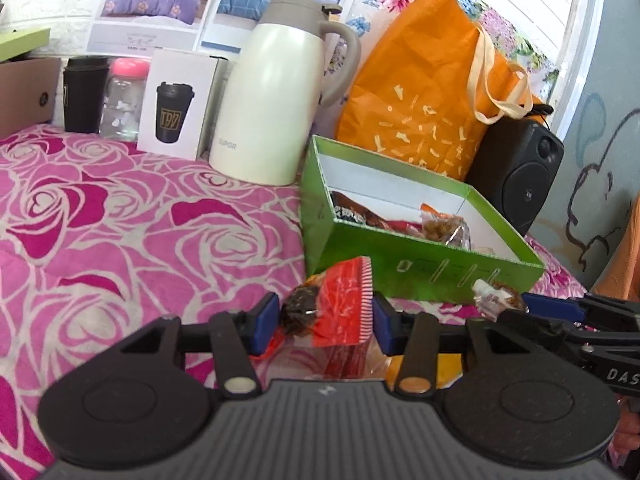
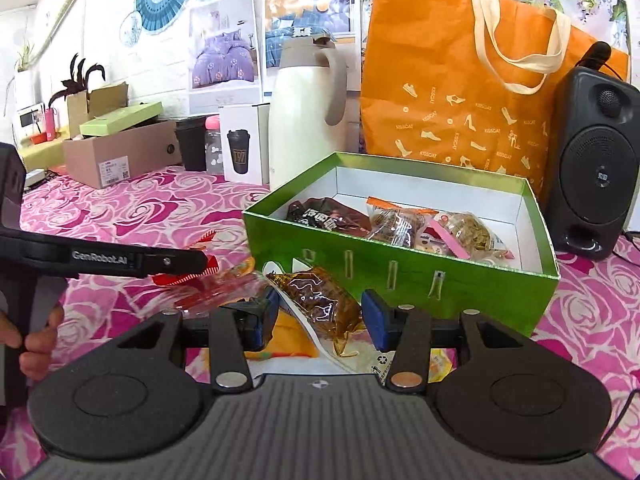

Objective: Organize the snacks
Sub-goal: 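Grasp the red wrapped packet with the left gripper while the right gripper grasps the brown jerky packet, then carry the red packet into the box with the left gripper while the right gripper drops the jerky packet in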

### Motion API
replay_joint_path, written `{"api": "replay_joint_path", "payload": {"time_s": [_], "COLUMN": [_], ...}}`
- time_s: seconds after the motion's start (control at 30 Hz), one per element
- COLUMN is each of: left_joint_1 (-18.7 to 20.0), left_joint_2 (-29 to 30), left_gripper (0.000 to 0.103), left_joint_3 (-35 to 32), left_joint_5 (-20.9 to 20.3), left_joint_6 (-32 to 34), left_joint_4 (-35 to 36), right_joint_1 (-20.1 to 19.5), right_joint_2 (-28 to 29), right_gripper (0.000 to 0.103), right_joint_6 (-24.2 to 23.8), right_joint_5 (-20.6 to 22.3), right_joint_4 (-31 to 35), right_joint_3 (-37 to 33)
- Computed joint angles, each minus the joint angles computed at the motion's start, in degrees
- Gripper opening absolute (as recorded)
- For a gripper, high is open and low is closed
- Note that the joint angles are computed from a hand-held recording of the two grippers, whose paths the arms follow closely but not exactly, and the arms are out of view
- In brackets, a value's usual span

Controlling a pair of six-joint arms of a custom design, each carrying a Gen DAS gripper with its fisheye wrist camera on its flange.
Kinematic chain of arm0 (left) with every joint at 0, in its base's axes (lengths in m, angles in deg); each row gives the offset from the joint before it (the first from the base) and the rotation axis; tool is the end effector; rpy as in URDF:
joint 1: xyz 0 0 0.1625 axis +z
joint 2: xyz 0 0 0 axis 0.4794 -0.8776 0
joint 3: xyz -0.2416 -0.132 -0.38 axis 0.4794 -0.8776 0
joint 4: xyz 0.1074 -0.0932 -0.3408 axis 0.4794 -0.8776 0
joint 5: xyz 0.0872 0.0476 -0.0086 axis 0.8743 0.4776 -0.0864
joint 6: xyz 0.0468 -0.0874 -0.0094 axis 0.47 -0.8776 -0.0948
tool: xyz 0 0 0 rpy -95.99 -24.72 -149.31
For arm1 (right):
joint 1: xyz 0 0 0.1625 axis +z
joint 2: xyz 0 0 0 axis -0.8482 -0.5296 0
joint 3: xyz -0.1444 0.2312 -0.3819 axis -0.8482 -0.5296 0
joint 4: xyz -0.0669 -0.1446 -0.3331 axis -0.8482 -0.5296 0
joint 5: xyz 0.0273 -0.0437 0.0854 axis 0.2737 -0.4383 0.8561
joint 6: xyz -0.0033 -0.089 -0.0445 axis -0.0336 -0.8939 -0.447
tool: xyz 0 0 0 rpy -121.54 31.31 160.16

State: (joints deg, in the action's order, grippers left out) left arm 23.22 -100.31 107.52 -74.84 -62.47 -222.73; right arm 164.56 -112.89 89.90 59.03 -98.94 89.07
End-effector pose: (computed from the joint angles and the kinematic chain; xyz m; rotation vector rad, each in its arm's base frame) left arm -0.0954 -0.3942 0.1633 0.9078 2.6269 -1.1191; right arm 0.1770 -0.2967 0.0943 0.6824 -2.0986 1.2319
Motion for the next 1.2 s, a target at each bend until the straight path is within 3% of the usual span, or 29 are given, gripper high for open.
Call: {"api": "replay_joint_path", "payload": {"time_s": [0.27, 0.37, 0.57, 0.67, 0.77, 0.87, 1.03, 1.1, 1.2], "left_joint_1": [-1.64, -2.5, -2.52, -3.71, -3.67, -2.54, -2.2, -2.28, -1.42], "left_joint_2": [-0.99, -1.78, -2.31, -2.94, -1.89, -0.52, -3.43, -4.89, -2.88], "left_gripper": [0.048, 0.037, 0.041, 0.061, 0.062, 0.066, 0.084, 0.103, 0.103], "left_joint_3": [2.54, 2.73, 2.91, 3.32, 3.08, 2.43, 1.36, 2.15, 4.59], "left_joint_5": [0.32, 0.74, 1.19, 3.74, 5.95, 5.44, 7.76, 9.21, 8.41], "left_joint_6": [-0.91, -1.49, -0.65, 1.88, -0.64, -1.88, -5.91, -7.02, -2.95], "left_joint_4": [-1.79, -0.95, 0.75, 4.48, 7.01, 5.34, 11.71, 13.78, 7.63], "right_joint_1": [1.06, 1.28, 1.25, 1.14, 0.84, 0.44, -0.28, -0.6, -1.06], "right_joint_2": [0.06, 0.14, 0.19, -0.17, -0.46, -0.5, -0.72, -0.84, -0.8], "right_gripper": [0.079, 0.079, 0.079, 0.079, 0.079, 0.079, 0.08, 0.08, 0.08], "right_joint_6": [2.94, 4.22, 6.93, 7.47, 8.16, 8.74, 9.49, 9.75, 10.37], "right_joint_5": [-0.25, -0.2, -0.48, -0.83, -1.21, -1.67, -2.83, -3.28, -3.84], "right_joint_4": [0.65, 0.65, 1.35, 1.02, 0.85, 1.06, 1.47, 1.26, 0.82], "right_joint_3": [0.74, 0.94, 1.56, 2.33, 2.64, 2.79, 3.22, 3.6, 4.01]}}
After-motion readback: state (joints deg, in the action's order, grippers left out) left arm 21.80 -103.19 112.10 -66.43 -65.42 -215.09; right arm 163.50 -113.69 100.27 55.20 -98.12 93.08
